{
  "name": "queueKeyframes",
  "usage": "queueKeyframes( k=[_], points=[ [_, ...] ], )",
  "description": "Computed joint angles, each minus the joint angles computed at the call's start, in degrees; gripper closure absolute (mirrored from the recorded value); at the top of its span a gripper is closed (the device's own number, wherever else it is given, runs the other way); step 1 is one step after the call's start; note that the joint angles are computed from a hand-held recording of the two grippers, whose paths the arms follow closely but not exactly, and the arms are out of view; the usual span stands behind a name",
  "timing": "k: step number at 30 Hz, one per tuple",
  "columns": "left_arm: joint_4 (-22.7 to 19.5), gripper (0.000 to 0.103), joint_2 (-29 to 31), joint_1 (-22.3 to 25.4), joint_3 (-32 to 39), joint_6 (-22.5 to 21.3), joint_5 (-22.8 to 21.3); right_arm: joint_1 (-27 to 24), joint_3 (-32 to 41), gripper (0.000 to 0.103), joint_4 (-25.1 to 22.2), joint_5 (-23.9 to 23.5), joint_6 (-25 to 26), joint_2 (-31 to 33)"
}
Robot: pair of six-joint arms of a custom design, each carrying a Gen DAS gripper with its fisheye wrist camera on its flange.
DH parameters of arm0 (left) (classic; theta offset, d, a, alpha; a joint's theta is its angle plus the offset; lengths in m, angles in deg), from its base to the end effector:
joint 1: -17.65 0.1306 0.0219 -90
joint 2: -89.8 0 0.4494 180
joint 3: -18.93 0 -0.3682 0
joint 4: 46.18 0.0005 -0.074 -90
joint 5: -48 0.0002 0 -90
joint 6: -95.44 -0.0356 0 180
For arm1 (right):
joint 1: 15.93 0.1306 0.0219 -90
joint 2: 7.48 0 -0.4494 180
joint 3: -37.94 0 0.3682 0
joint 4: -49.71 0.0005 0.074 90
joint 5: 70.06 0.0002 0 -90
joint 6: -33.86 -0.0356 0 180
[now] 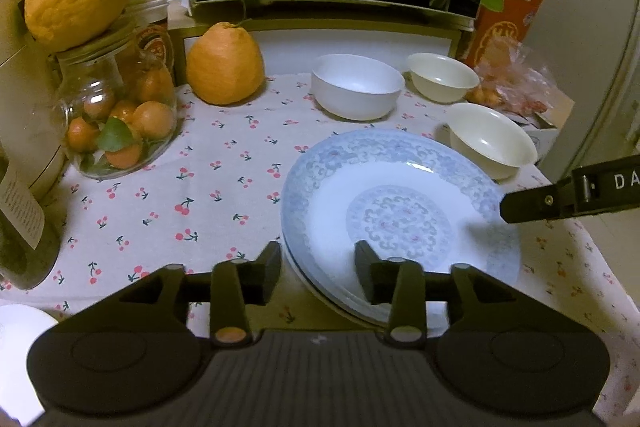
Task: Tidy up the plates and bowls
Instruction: 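Open both tools to release the stacked blue plates on the table, then move both tools to the plain white plate beside the dark canister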
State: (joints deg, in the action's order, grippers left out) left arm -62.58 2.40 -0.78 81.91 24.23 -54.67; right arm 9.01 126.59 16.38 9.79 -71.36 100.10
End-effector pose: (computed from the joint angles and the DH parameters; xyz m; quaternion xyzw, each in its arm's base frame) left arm 0.4176 -0.1315 0.3192 -0.0442 0.9215 -0.0218 0.3854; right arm 0.5167 0.2466 0.3532 -0.1084 0.9367 0.1892 0.2738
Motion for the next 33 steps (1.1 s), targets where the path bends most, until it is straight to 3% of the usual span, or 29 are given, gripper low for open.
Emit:
queueKeyframes(
  k=[6, 13, 20, 33],
  points=[
    [-4.69, 0.028, -1.56, 0.02, 1.18, 0.32, 3.25, 0.49, -0.1, 0.026, -1.36, 0.24, 0.54, -1.29],
    [-11.4, 0.007, -3.34, 0.48, 2.54, 2.22, 5.57, 1.97, 0.25, 0.021, -4.12, 1.51, 0.01, -2.09],
    [-17.97, 0.001, -5.43, 2.27, 3.49, 4.41, 7.35, 3.6, 0.09, 0.015, -5.16, 1.6, 0.52, -3.02],
    [-23.58, 0.0, -11.44, 8.0, 1.57, -0.84, 9.21, 8.59, 0.7, 0.014, -6.77, -2.26, 1.81, -2.91]
  ],
)
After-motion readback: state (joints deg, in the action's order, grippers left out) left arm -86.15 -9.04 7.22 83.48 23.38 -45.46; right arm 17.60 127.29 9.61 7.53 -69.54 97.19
